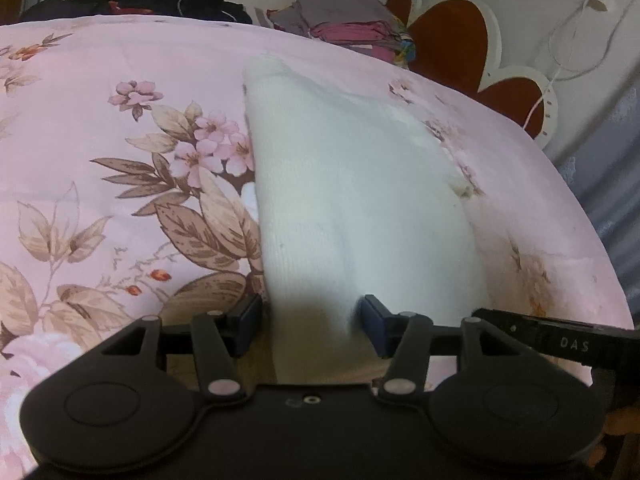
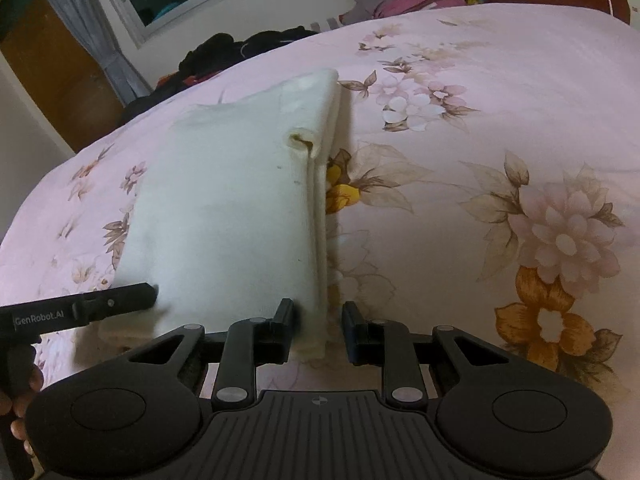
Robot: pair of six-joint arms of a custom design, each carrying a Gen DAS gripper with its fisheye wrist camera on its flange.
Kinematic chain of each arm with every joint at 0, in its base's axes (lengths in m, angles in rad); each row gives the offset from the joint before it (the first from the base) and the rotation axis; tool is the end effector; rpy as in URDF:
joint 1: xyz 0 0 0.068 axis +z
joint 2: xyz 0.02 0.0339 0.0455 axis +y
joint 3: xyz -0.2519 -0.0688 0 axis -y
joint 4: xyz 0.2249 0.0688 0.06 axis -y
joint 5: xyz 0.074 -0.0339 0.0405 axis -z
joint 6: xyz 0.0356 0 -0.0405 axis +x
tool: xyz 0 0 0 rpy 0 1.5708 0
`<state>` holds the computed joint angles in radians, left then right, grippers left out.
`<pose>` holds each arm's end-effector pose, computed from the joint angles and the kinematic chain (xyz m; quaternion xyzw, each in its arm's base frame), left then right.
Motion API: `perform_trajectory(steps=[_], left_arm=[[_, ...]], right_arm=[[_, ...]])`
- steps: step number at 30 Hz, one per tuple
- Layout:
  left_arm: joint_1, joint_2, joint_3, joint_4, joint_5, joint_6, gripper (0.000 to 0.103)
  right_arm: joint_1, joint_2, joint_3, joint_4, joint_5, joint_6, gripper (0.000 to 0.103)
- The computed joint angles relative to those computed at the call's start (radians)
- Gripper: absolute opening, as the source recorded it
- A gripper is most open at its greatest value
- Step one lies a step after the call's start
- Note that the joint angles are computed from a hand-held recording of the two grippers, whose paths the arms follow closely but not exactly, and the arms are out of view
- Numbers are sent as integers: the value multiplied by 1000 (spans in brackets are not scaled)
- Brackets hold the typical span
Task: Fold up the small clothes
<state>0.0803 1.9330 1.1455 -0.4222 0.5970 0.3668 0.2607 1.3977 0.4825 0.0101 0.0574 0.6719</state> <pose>0.3475 0.0079 0.1353 0.1865 0.9231 -0.2441 0.2315 0.2217 0.0570 0.1338 0.2020 0.9229 0.1226 0.3039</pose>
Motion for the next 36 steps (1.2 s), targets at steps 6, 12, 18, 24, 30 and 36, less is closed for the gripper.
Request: perform_trajectory(steps=[6,12,18,24,30,36], left_arm=[[-8,11,53,65,18,-121,71],[-61,144,213,73,16,-224,72],[-75,284,335,39,72,-283,70],[-76,310,344,73,102,-316,51],[-90,229,285,99,58,-310,37],[-47,153,310,17,91,-241,36]], right_arm=[[-105,19,31,77,-87,-29,37],[-185,182,139,199,-151,-47,65],[-260,418,268,302,-268,-31,65],[-293,512,274,422,-358,-10,45],[-265,457,284,369,-344,-17,32],[-189,377,308,333,-303,19,31]])
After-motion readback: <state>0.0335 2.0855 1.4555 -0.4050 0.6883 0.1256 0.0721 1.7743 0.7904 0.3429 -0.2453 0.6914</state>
